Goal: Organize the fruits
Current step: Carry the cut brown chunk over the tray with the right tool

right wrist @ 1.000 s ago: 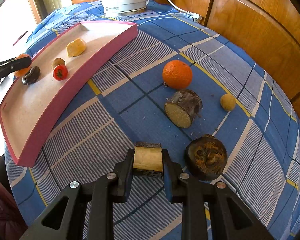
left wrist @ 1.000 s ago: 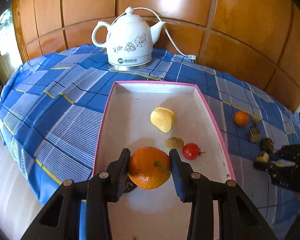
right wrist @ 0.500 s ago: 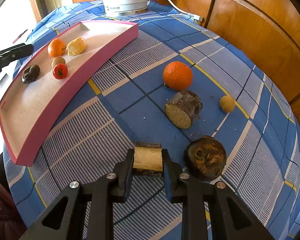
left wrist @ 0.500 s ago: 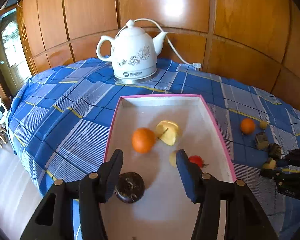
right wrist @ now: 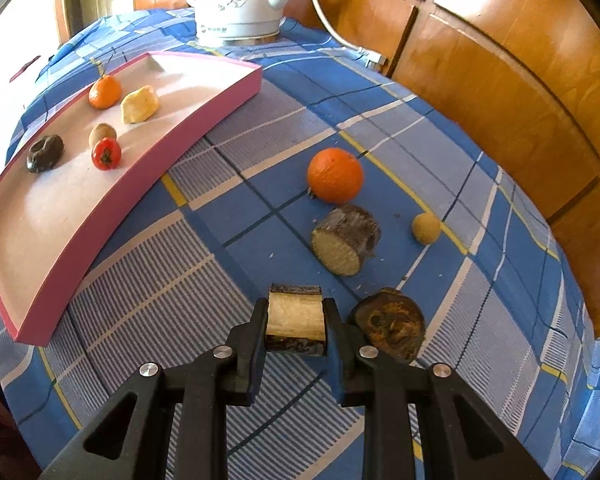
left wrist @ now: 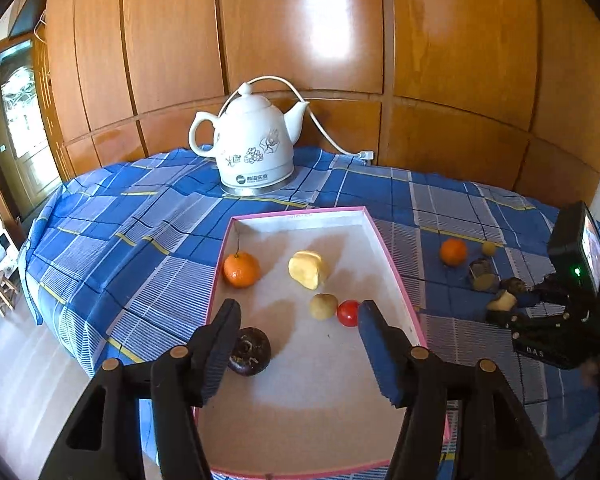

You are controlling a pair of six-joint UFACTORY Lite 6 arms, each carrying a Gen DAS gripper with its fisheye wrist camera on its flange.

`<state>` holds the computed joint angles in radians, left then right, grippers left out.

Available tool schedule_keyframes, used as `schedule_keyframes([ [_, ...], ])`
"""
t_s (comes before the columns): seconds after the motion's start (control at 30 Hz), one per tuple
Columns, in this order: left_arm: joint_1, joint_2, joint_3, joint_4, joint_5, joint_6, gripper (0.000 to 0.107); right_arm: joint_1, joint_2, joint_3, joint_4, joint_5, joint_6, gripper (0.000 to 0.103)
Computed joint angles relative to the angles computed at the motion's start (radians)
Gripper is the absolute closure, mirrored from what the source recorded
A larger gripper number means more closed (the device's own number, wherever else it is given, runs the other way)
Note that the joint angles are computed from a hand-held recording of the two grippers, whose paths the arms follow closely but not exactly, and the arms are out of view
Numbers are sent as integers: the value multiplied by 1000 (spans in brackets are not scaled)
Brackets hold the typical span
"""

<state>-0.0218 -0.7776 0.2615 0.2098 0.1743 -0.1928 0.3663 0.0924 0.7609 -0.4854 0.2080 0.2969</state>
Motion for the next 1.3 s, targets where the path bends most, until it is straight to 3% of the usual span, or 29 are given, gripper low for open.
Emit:
schedule_keyframes([
  [0.1, -9, -30, -12, 53, 17, -51, 45, 6, -6, -2, -118, 0, 121, 78],
  [0.43, 33, -75, -29, 17, 55, -7, 43, 16, -18, -21, -202, -11, 217, 78],
  [0.63, 133, -108, -37, -240, 60, 293, 42, 48, -59, -25, -206, 5, 243, 78],
  [0.73, 168, -114, -43, -303, 59, 374, 42, 80, -97, -25, -80, 9, 171, 78],
  [1.03, 290, -130, -53, -619, 86, 727, 42, 290, -146, 49, -9, 37, 256, 78],
  [1.3, 495, -99, -44, -1013, 151, 1191, 42, 420, -17, 179, -153, 68, 480, 78],
])
